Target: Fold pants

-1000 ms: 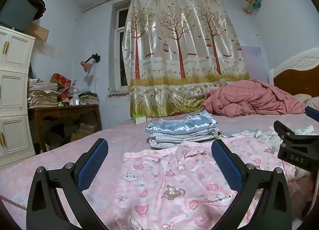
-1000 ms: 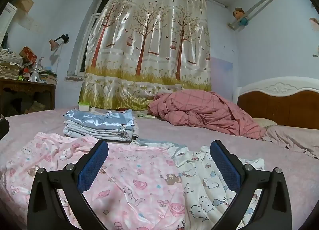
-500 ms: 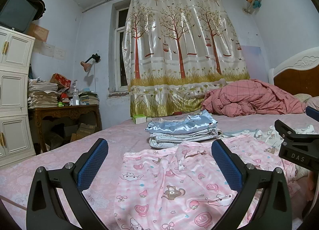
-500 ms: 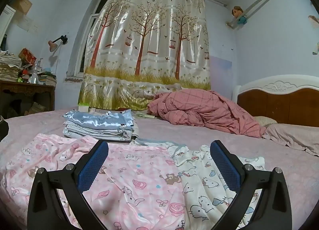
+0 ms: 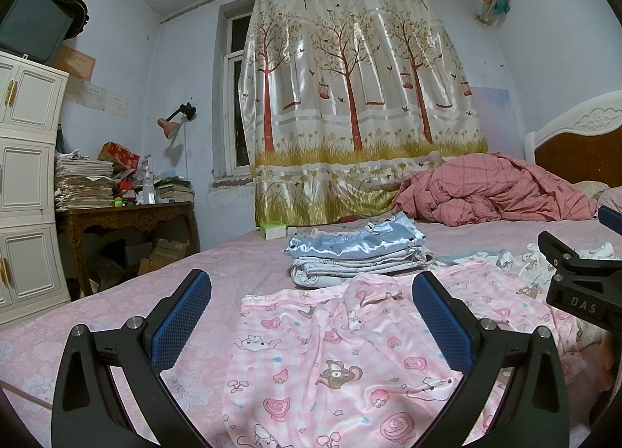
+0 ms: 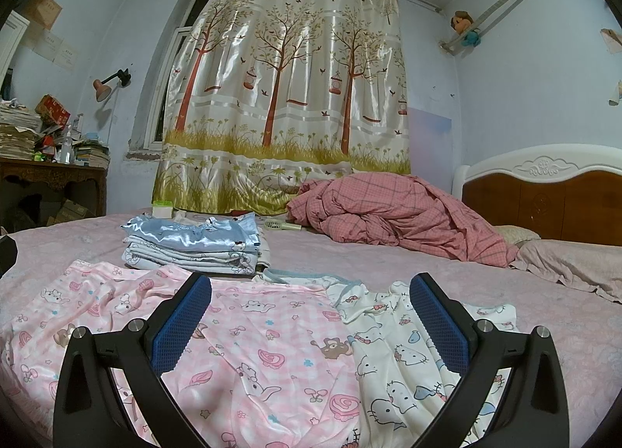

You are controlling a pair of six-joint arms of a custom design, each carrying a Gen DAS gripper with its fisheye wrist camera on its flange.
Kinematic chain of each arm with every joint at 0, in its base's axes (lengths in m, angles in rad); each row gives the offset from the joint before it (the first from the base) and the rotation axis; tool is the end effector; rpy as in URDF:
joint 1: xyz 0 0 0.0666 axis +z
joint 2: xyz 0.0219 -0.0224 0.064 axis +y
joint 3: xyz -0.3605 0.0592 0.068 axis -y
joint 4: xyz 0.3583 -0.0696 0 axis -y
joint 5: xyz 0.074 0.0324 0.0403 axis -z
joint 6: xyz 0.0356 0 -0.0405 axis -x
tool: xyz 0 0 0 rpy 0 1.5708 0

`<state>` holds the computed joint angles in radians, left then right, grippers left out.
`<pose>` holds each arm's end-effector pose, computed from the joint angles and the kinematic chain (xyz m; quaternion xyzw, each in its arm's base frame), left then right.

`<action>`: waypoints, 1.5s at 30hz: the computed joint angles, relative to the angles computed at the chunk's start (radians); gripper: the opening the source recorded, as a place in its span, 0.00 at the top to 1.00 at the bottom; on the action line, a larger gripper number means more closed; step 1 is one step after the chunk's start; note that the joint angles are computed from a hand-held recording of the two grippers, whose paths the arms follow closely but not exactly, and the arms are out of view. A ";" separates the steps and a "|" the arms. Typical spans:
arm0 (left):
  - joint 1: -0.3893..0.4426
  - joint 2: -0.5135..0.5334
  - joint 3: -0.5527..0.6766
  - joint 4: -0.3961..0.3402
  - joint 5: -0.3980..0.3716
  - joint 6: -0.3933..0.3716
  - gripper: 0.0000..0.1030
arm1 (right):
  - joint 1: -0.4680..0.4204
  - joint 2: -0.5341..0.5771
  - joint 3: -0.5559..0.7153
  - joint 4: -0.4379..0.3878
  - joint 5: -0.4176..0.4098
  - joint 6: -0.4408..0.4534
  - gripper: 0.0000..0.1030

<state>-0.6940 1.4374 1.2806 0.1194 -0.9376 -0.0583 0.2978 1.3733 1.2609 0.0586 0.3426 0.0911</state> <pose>0.3949 -0.2918 0.4372 -0.0555 0.7127 0.1157 0.6896 0.4637 0.1294 0.4513 -0.0232 0.7244 -0.0532 0.6869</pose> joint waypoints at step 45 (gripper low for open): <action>0.028 0.017 -0.018 0.016 0.023 0.020 0.00 | 0.007 -0.001 0.005 -0.009 0.006 -0.002 0.00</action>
